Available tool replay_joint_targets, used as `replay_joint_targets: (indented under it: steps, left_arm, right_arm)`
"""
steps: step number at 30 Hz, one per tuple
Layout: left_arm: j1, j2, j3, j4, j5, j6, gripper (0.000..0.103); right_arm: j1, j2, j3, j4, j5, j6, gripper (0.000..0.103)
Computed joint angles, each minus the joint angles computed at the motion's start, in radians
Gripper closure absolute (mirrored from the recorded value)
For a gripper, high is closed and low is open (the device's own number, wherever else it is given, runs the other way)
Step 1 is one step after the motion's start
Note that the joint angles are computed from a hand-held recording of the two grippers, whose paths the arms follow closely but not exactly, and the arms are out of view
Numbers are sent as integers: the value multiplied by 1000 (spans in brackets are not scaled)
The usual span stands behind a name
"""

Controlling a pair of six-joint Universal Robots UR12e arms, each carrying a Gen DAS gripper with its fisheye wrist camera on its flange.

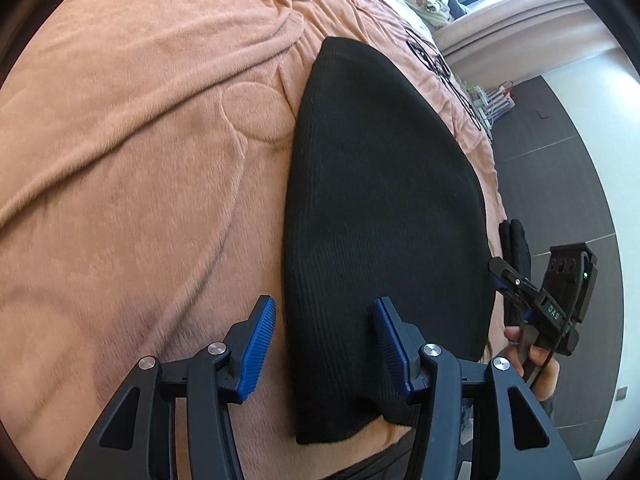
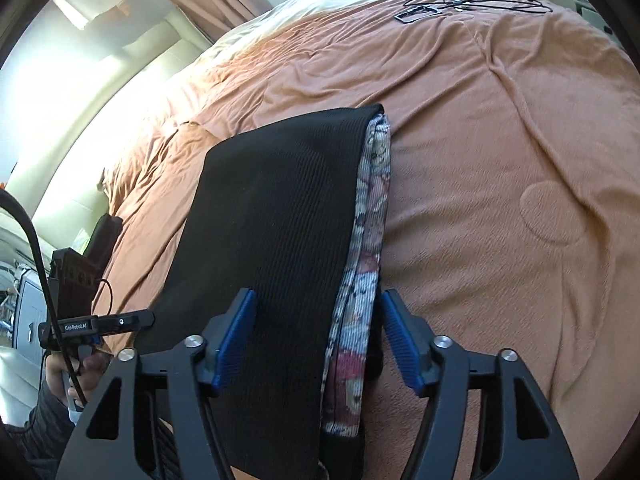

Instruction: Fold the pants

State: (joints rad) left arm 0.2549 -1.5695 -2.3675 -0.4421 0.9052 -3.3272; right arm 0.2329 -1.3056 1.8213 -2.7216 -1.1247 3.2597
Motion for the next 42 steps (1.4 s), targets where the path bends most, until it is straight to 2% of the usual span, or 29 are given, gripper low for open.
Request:
replay_joint_targets:
  steps: [3, 6, 11, 13, 17, 28, 32, 36, 39, 40, 42]
  left_arm:
    - [-6, 5, -7, 3, -4, -3, 49]
    - [-15, 9, -17, 26, -5, -22, 51]
    - [-21, 4, -24, 59, 4, -46, 77]
    - [-16, 12, -28, 64, 2, -47, 80]
    - [2, 43, -40, 63, -7, -36, 81]
    - [65, 129, -60, -53, -2, 53, 82]
    - [91, 145, -66, -86, 3, 85, 82]
    - [117, 147, -63, -112, 6, 110, 82]
    - [118, 134, -46, -154, 15, 133, 80]
    - [112, 131, -38, -159, 42, 131, 79]
    - [106, 123, -29, -164, 67, 137, 74]
  right_arm:
    - [-1, 12, -10, 26, 16, -3, 35]
    - [8, 23, -26, 52, -5, -25, 35]
    - [7, 23, -22, 39, 5, -5, 37]
    - [12, 18, -20, 51, -3, -17, 43]
    - [15, 10, -12, 57, 9, -4, 49]
    - [43, -4, 11, 62, 41, 26, 53]
    - [37, -6, 25, 55, 98, 55, 53]
    - [32, -3, 32, 48, 133, 65, 53]
    - [11, -1, 42, 12, 154, 113, 53]
    - [2, 0, 47, -11, 163, 136, 52]
    - [-10, 1, 58, -54, 160, 167, 43]
